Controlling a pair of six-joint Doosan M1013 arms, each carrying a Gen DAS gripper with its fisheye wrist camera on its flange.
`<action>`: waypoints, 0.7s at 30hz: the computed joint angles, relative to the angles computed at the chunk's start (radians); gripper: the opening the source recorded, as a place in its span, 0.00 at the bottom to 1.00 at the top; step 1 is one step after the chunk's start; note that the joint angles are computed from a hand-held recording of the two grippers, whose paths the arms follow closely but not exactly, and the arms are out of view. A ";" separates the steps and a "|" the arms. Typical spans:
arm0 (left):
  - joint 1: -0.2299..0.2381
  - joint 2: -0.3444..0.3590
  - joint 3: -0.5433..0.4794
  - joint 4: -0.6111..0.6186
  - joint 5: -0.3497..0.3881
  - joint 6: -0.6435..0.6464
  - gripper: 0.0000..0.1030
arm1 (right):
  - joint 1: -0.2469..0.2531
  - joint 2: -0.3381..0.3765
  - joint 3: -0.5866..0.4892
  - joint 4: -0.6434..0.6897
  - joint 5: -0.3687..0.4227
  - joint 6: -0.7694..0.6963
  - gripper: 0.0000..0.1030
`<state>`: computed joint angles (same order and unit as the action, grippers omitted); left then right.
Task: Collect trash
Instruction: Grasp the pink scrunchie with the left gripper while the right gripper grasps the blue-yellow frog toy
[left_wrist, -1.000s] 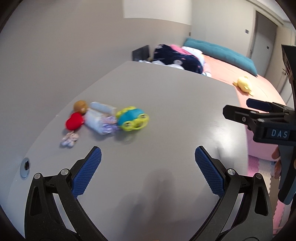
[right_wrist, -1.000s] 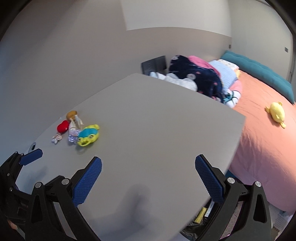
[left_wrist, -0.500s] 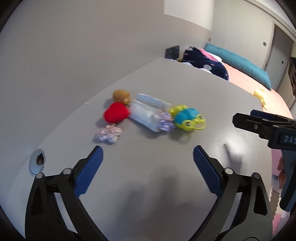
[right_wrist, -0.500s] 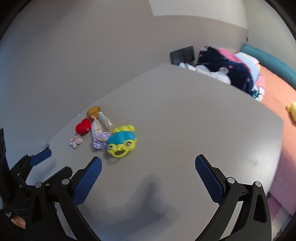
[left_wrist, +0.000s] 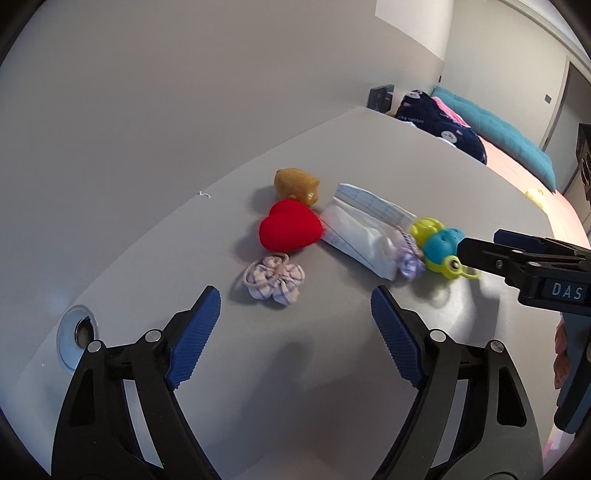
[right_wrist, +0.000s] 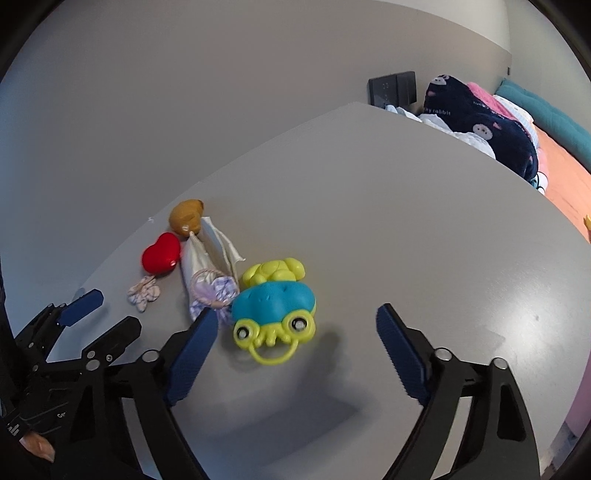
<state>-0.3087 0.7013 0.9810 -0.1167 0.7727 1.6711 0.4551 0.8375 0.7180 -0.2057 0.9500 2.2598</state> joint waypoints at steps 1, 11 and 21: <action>0.000 0.009 -0.013 0.001 0.007 0.000 0.76 | 0.000 0.012 -0.019 -0.002 0.014 0.002 0.79; -0.002 0.068 -0.099 0.012 0.062 0.010 0.62 | 0.002 0.087 -0.142 0.010 0.087 -0.047 0.75; -0.002 0.077 -0.099 0.044 0.052 0.012 0.30 | 0.022 0.096 -0.146 -0.080 0.111 -0.065 0.60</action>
<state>-0.3103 0.7783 0.8824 -0.0726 0.8249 1.6830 0.4775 0.9333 0.5720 -0.2857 1.0607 2.1952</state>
